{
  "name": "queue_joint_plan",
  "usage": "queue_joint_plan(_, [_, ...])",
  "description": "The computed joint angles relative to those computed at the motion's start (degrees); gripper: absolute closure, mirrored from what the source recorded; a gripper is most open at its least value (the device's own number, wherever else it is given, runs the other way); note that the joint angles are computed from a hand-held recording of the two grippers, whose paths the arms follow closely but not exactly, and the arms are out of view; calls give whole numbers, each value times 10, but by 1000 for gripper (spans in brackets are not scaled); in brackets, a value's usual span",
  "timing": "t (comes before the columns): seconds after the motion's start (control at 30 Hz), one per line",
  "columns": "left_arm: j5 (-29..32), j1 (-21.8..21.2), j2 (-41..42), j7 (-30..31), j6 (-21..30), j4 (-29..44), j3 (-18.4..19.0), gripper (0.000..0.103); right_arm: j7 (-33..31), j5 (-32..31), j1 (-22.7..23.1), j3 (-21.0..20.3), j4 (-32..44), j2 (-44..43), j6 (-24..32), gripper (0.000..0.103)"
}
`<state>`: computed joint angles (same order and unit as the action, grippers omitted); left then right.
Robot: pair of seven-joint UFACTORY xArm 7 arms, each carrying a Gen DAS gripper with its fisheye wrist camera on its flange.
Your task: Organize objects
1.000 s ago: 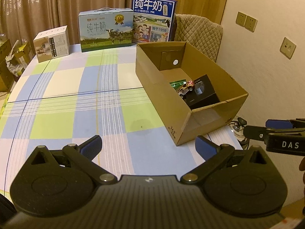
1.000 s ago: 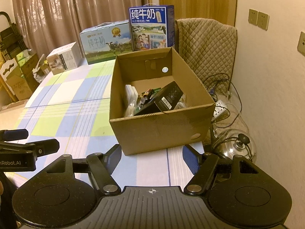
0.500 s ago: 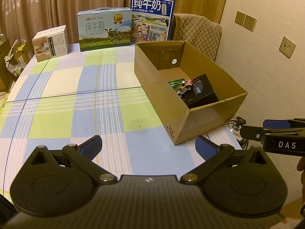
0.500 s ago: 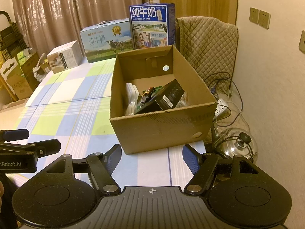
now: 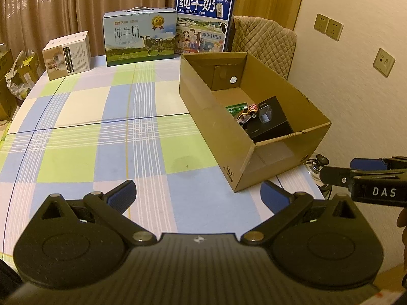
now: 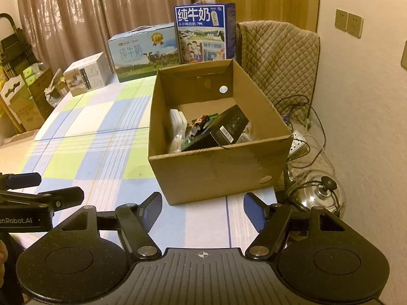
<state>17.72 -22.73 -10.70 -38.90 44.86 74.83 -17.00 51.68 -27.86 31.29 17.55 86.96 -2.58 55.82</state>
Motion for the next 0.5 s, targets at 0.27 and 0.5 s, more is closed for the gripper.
queue_joint_plan(0.27, [-5, 1, -1, 1, -4, -5, 2, 1, -2, 2, 0, -1, 1, 2, 0, 35])
queue_joint_plan(0.5, [-10, 2, -5, 8, -15, -14, 5, 1, -2, 4, 0, -2, -5, 0, -2, 35])
